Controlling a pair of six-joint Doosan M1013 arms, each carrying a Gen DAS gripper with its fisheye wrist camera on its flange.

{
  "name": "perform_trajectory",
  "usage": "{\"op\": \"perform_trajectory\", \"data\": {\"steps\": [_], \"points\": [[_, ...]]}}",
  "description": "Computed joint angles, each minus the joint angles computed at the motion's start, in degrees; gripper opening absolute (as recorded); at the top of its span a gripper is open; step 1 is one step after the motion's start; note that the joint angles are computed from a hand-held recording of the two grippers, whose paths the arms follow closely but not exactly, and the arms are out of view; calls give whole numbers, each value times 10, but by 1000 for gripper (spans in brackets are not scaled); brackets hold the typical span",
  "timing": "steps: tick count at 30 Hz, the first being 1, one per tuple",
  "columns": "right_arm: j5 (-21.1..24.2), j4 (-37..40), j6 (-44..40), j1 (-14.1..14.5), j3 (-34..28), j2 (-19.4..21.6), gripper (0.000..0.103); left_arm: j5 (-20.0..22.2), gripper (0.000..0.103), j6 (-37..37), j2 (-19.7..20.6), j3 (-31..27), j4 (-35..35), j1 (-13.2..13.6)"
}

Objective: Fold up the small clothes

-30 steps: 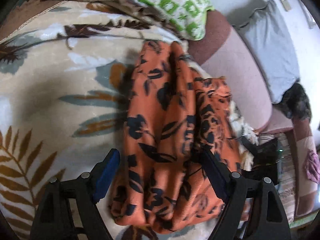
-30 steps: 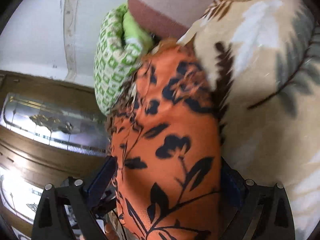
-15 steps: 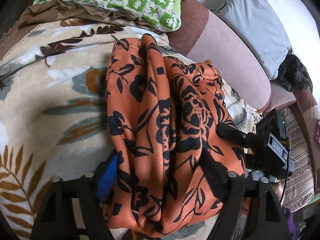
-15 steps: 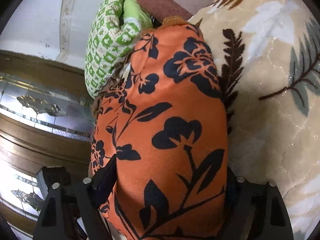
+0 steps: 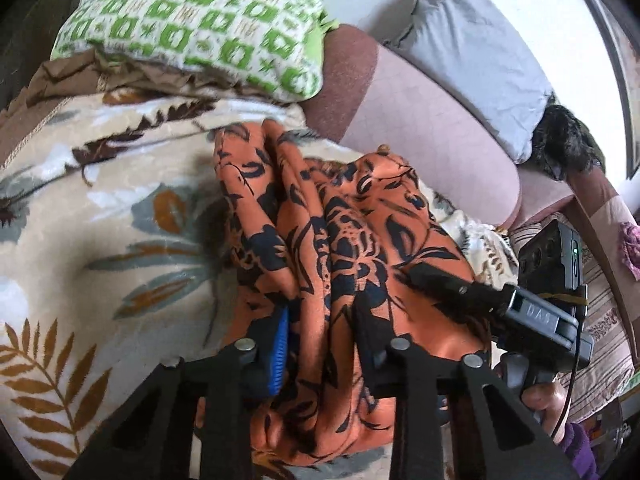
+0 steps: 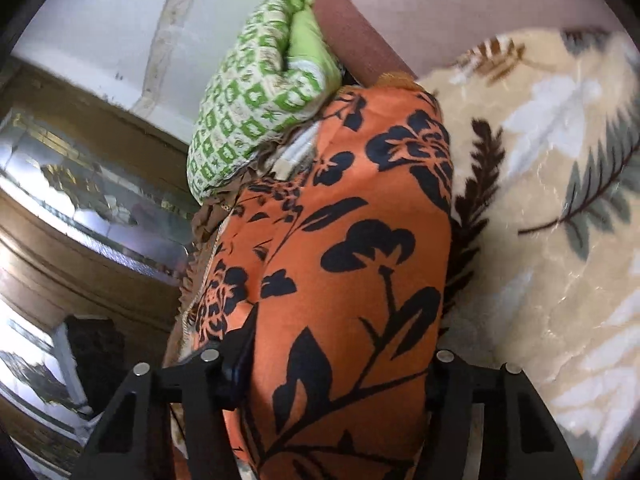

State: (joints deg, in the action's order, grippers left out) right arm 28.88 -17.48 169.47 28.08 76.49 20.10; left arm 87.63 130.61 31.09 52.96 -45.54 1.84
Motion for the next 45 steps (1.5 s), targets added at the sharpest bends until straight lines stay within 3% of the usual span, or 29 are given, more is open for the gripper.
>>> {"op": "perform_trajectory", "data": {"steps": [5,12,20,23,25,27,30,33,35,37,39,45], "points": [[39,-51,17,17,-7,-10,59,5,28,37,-27,27,-12,-4],[53,-134,124,50,58,-67,58,26,28,106,-92,102,-13,-6],[98,-284,322,134,133,-139,58,73,28,199,-182,202,5,11],[99,-325,406,156,170,-154,58,47,28,222,-207,247,35,14],[69,-334,465,157,201,-159,58,25,28,214,-215,271,67,15],[91,-319,481,163,215,-157,58,9,28,191,-216,283,88,18],[102,-292,516,163,227,-169,62,25,34,174,-208,275,92,31],[190,-292,481,183,200,-171,65,26,37,175,-210,257,76,45],[243,-331,478,201,185,-171,65,6,50,187,-217,248,56,52],[267,-366,457,211,176,-174,65,-15,60,203,-226,251,23,59],[293,-358,385,206,148,-167,65,-44,60,221,-236,261,18,52],[254,-280,265,145,107,-145,63,-123,62,254,-255,313,96,12]]}}
